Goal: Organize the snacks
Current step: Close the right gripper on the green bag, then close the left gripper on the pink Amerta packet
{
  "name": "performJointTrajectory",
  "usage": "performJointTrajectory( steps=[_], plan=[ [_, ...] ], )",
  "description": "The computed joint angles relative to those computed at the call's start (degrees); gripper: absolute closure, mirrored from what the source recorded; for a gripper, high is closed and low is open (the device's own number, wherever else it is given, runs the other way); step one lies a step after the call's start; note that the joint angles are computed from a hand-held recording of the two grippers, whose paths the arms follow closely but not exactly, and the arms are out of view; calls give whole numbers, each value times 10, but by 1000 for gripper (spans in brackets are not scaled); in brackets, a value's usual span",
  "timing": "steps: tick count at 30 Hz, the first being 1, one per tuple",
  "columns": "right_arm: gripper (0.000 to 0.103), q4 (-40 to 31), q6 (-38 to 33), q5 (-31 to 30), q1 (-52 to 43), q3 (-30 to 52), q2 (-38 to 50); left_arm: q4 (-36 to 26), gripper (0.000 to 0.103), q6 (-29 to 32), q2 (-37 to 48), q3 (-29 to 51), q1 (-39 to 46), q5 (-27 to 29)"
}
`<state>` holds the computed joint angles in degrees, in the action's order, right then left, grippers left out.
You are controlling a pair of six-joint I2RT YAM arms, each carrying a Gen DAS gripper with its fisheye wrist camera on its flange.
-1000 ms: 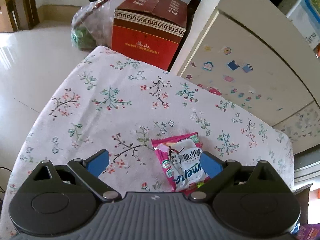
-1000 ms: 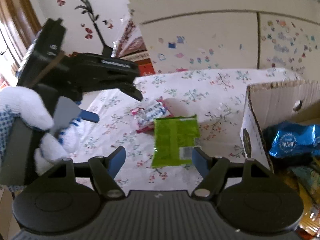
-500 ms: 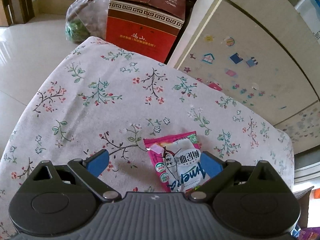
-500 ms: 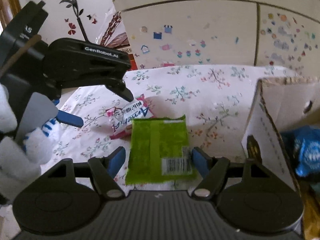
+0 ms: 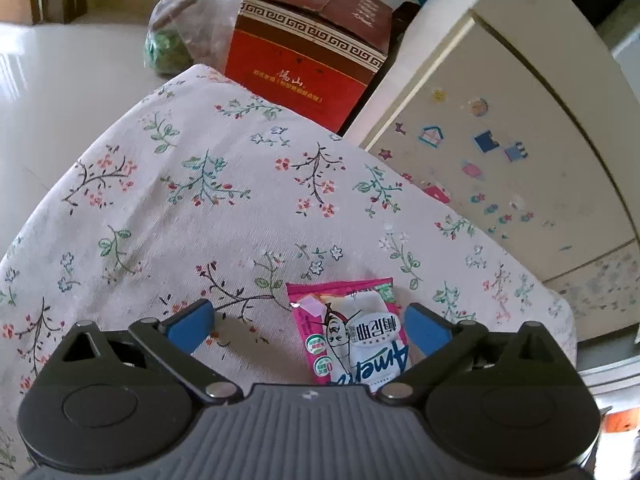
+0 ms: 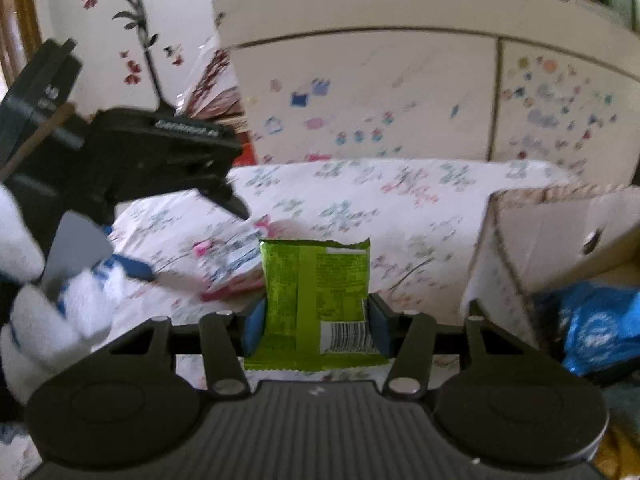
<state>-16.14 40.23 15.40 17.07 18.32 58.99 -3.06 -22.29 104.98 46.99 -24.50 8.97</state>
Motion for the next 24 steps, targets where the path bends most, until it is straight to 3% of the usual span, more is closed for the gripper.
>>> performJointTrajectory(
  steps=[5,9,12,24],
  plan=[
    [50,26,-28,12,-17,21,69,-8,0,-17,5,6,-21,-64],
    [50,63,-60,-18,-34,30,119,-2,0,-2,15,10,-38,-103],
    [50,84,-92,-4,-23,35,151,0,0,9,23,12,-53,-134],
    [49,83,-182,-120,-43,5,90,-48,0,43,-7,-7,-10,-114]
  ],
)
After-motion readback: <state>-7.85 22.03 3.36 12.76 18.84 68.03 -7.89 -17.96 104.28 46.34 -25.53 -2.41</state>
